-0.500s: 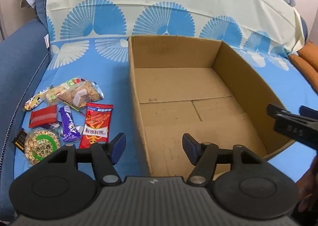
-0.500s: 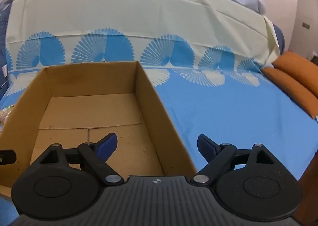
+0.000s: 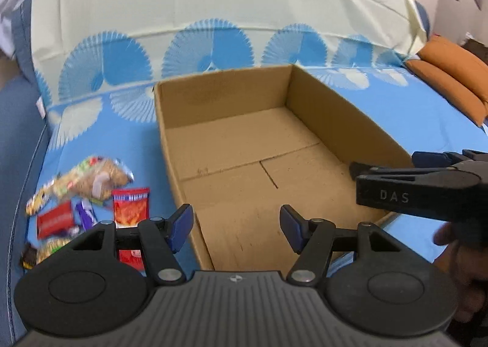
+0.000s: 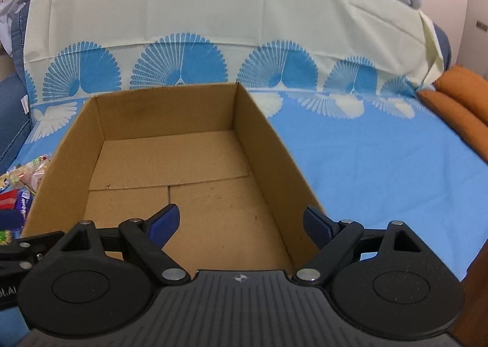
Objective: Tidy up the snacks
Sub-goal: 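Move both tools from the box toward the snack pile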
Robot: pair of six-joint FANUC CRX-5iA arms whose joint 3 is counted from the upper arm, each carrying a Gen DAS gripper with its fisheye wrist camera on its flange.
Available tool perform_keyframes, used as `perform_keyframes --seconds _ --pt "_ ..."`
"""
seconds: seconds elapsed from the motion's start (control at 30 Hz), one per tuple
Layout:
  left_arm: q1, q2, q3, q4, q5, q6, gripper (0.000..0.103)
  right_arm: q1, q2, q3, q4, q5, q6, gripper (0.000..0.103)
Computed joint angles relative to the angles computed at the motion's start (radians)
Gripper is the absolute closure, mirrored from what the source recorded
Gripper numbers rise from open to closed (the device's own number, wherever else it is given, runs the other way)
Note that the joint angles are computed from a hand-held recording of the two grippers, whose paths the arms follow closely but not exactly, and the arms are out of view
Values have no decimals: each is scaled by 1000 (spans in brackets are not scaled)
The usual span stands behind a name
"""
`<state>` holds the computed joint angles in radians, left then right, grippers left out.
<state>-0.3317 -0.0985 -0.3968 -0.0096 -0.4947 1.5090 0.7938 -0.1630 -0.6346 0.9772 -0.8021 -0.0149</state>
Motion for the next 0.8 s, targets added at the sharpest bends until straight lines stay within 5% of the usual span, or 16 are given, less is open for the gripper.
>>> perform_keyframes --seconds 0.1,0.3,0.57,0.67,0.8 --pt "28 -38 -121 141 124 -102 35 6 10 6 -3 -12 -10 11" --pt "35 -21 -87 94 99 -35 35 11 15 25 -56 -14 49 12" --pt "29 -35 -161 249 174 -183 46 4 25 27 -53 -9 46 18" --pt "29 -47 -200 351 210 -275 56 9 30 32 -58 -19 51 23" --pt "23 -59 -266 555 254 -479 85 11 34 26 -47 -20 40 34"
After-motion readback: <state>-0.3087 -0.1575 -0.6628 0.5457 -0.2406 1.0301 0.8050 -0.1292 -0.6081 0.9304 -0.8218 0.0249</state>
